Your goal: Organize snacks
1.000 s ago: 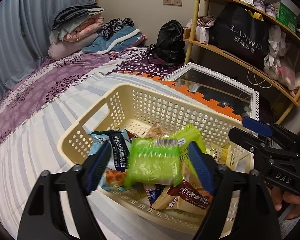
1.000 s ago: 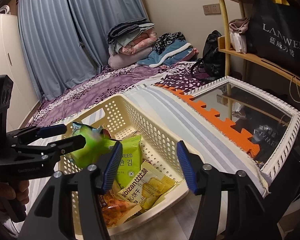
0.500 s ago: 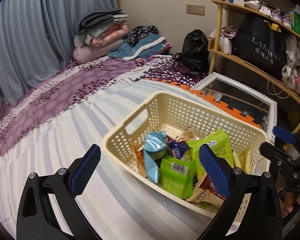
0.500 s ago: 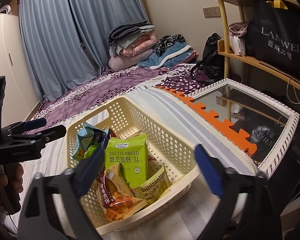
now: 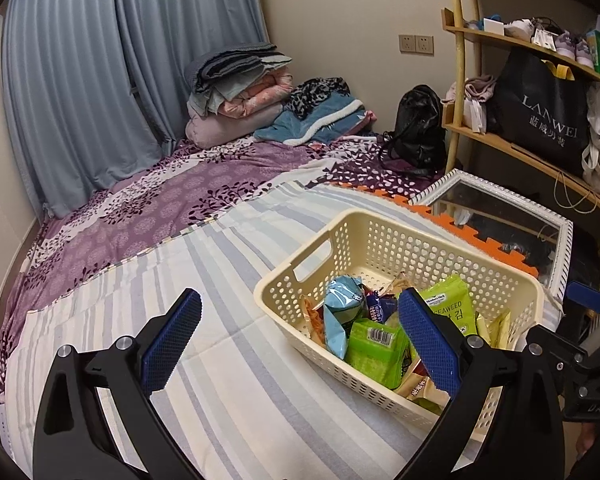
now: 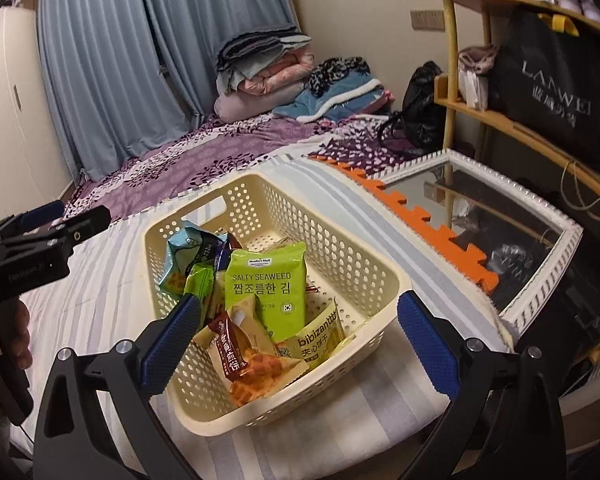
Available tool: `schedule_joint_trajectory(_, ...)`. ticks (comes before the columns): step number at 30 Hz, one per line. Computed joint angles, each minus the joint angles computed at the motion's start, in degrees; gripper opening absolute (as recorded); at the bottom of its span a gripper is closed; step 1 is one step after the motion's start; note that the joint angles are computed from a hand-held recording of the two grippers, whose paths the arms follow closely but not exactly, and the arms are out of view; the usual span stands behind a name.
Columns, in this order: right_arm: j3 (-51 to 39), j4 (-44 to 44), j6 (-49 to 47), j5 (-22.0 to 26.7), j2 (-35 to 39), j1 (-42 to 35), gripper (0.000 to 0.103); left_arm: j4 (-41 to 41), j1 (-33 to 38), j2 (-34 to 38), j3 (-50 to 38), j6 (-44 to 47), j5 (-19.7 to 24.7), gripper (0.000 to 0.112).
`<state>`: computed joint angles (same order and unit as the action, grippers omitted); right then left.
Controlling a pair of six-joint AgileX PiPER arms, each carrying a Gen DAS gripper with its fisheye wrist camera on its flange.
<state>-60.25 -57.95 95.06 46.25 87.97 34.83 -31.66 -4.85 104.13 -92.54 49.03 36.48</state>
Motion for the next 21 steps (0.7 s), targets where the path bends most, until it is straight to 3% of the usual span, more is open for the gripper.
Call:
schedule_joint_trajectory(4, -0.94, -2.38, 1.8, 4.27, 0.08, 3.16, 0.098, 1.14, -0.48, -3.34, 4.68, 1.06, -5.92, 0.1)
schedule_joint_trajectory(8, -6.2, 0.53, -4.48, 11.11, 3.42, 5.49, 0.098, 1.3, -0.27, -5.98, 7.67, 1.83, -8.52, 0.1)
schedule_joint_trajectory(21, -12.24, 2.26, -8.87, 16.99, 6.82, 10.89, 0.098, -3.8, 3.08, -8.45, 9.61, 7.48, -5.01, 0.1)
